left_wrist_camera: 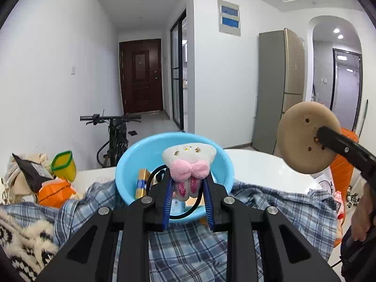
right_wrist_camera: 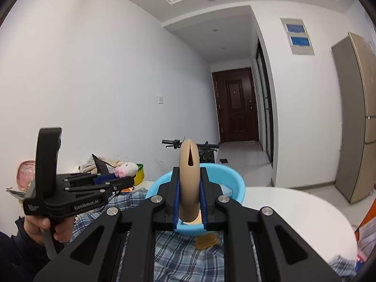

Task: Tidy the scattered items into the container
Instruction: 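Carry the bunny clip and coaster up over the blue basin with both grippers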

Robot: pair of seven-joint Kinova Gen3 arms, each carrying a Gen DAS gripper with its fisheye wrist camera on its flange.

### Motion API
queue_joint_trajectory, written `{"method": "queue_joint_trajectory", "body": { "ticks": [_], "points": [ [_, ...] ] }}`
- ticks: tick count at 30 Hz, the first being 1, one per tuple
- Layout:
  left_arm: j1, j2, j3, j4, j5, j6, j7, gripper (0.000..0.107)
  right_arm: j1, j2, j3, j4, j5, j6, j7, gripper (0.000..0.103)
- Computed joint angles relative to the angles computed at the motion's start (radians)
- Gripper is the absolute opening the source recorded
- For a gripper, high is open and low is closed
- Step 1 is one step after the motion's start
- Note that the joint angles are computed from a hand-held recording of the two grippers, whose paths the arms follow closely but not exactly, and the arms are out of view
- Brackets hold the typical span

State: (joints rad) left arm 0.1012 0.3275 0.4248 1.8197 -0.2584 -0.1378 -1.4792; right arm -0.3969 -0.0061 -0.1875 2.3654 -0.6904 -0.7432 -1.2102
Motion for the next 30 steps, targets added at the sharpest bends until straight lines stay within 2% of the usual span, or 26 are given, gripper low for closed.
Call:
{"method": "queue_joint_trajectory", "body": {
  "ticks": [1, 3, 6, 8, 12, 15, 21, 26, 28, 30],
  "points": [
    [0.014, -0.002, -0.020, -0.006, -0.002, -0.007, 0.006, 0.025, 0.001, 0.002, 0.002, -0.010, -0.006, -0.001, 0.019, 0.013],
    [0.088, -0.005, -0.104, -0.028, 0.042, -0.004, -0.023, 0.025, 0.007, 0.010, 0.009, -0.045, -0.035, 0.009, 0.057, 0.013],
    [0.211, 0.014, -0.243, -0.094, 0.124, 0.023, -0.065, 0.025, 0.039, 0.037, 0.044, -0.112, 0.014, 0.064, 0.030, 0.013],
    [0.291, 0.046, -0.336, -0.168, 0.133, 0.066, -0.039, 0.025, 0.051, 0.064, 0.062, -0.164, 0.032, 0.092, 0.030, 0.013],
    [0.432, 0.127, -0.521, -0.313, 0.265, 0.111, -0.116, 0.025, 0.042, 0.135, 0.116, -0.284, -0.029, 0.149, 0.075, 0.013],
    [0.498, 0.207, -0.634, -0.452, 0.297, 0.183, -0.077, 0.025, 0.069, 0.194, 0.142, -0.372, -0.048, 0.218, 0.049, 0.013],
    [0.463, 0.331, -0.631, -0.683, 0.260, 0.334, 0.018, 0.025, 0.080, 0.268, 0.212, -0.486, -0.002, 0.310, 0.012, 0.013],
    [0.373, 0.382, -0.496, -0.784, 0.221, 0.421, 0.015, 0.025, 0.105, 0.286, 0.226, -0.517, 0.106, 0.360, -0.078, 0.013],
    [0.354, 0.408, -0.458, -0.838, 0.204, 0.481, 0.010, 0.025, 0.089, 0.294, 0.249, -0.526, 0.106, 0.374, -0.076, 0.013],
    [0.347, 0.434, -0.440, -0.897, 0.189, 0.551, 0.008, 0.025, 0.053, 0.305, 0.301, -0.555, 0.068, 0.427, -0.034, 0.013]
  ]
}}
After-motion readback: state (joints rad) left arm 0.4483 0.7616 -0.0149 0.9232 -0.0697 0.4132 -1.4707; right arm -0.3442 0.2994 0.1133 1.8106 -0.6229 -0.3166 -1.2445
